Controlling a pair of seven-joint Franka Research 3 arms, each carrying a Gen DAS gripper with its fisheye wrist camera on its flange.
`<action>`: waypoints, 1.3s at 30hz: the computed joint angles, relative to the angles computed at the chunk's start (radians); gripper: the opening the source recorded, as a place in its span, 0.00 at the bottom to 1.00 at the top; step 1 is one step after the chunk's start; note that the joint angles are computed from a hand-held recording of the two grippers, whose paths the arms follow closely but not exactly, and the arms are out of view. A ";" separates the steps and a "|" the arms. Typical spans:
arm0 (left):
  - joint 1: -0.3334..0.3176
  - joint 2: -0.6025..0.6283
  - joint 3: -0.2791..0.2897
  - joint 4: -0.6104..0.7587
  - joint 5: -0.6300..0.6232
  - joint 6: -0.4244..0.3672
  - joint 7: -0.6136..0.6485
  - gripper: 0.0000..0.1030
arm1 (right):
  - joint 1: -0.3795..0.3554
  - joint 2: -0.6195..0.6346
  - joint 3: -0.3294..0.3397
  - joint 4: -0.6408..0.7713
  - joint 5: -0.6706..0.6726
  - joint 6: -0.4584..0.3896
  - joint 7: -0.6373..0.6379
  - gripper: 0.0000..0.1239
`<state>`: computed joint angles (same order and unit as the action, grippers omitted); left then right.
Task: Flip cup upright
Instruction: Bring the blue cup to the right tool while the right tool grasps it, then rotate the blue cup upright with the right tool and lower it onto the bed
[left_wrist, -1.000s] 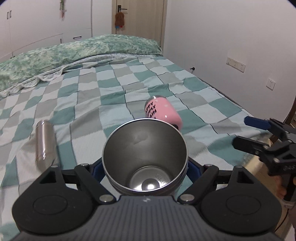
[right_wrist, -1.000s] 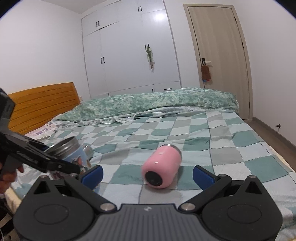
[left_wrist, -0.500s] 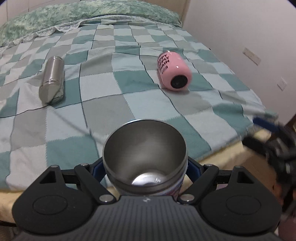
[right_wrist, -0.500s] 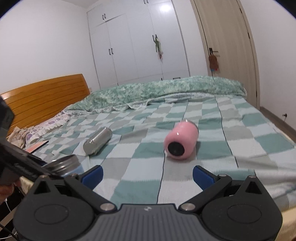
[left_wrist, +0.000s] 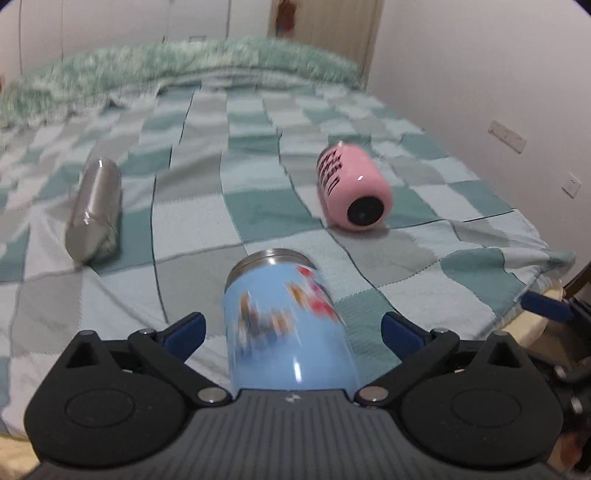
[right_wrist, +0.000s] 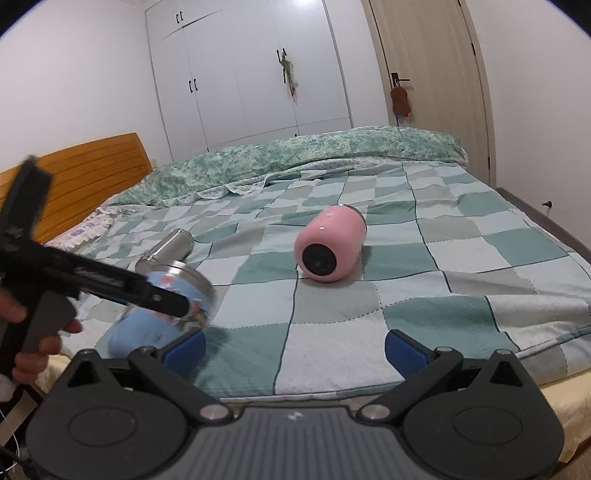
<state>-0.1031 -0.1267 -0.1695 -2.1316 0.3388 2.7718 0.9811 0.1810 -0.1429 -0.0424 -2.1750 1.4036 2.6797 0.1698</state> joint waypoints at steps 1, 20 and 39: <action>0.003 -0.016 -0.001 -0.018 0.015 0.018 -0.006 1.00 | 0.003 0.002 0.004 0.004 -0.002 0.003 0.006 0.83; 0.274 -0.320 -0.061 -0.367 0.405 0.287 -0.237 1.00 | 0.112 0.039 0.108 0.064 -0.417 0.125 0.439 0.83; 0.380 -0.251 -0.041 -0.427 0.213 0.486 0.012 1.00 | 0.140 0.315 0.119 0.425 -1.120 -0.143 1.219 0.83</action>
<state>0.2768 -0.3773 -0.2106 -2.5582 0.5520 3.2577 0.9933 0.3213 0.1718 0.0771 -1.7497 0.2839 2.5364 1.3885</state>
